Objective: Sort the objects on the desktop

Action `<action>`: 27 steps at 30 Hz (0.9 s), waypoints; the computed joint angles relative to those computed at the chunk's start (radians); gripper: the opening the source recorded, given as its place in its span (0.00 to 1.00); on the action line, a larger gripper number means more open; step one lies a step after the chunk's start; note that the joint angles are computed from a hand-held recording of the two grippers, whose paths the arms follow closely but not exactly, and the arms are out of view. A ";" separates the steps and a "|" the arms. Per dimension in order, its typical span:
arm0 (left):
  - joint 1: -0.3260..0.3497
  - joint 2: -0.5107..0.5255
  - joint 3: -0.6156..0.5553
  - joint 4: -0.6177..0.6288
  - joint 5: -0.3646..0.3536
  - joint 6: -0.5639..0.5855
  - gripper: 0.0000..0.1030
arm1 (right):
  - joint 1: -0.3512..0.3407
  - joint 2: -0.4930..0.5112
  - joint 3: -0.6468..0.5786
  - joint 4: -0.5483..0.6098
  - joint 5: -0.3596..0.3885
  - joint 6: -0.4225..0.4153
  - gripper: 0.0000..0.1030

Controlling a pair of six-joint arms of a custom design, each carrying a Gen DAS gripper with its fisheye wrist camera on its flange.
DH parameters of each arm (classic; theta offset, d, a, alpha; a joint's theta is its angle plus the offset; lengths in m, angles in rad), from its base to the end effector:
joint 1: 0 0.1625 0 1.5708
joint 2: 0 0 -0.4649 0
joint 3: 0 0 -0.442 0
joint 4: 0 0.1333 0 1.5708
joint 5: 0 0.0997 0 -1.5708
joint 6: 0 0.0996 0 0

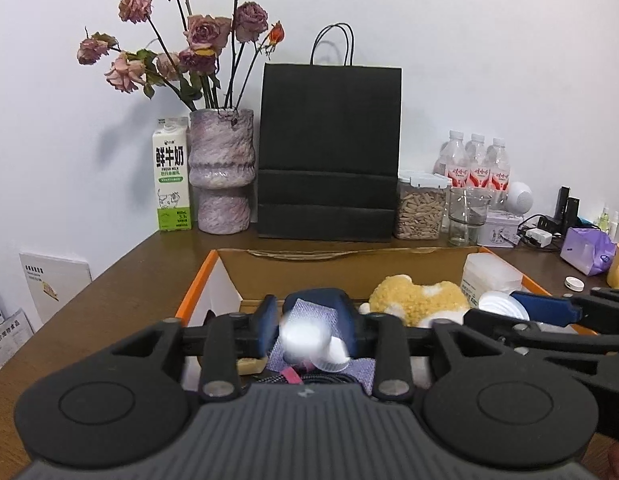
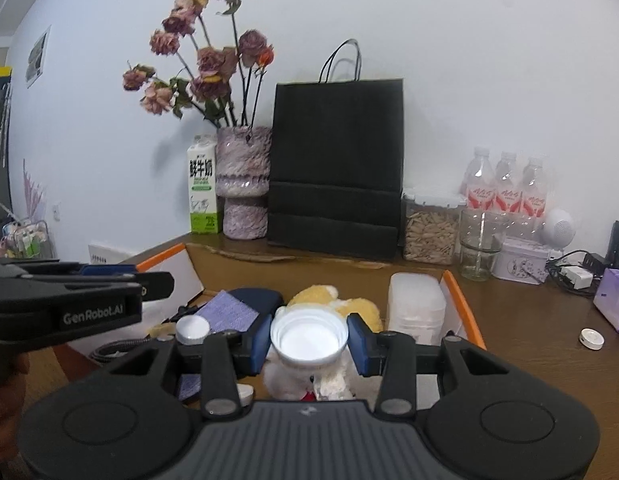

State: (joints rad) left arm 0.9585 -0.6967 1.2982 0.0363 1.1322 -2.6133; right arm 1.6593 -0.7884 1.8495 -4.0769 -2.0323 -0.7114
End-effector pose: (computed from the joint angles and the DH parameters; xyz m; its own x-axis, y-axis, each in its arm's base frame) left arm -0.2782 -0.7016 0.0769 -0.6367 0.4539 -0.6233 0.7679 0.2993 -0.5664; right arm 0.1456 -0.6340 0.1941 -0.6979 0.1918 0.6901 -0.6162 0.3303 -0.7150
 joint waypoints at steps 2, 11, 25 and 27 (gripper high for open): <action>-0.002 -0.016 0.030 -0.057 -0.010 0.013 0.90 | 0.001 -0.002 0.009 -0.028 0.005 0.004 0.82; -0.002 -0.051 0.077 -0.137 -0.014 0.031 1.00 | 0.004 -0.009 0.026 -0.082 0.007 0.018 1.00; -0.014 -0.103 0.127 -0.152 0.017 0.029 1.00 | 0.046 -0.032 0.051 -0.050 -0.041 0.068 1.00; -0.018 -0.120 0.146 -0.157 0.020 0.039 1.00 | 0.059 -0.037 0.062 -0.050 -0.059 0.074 1.00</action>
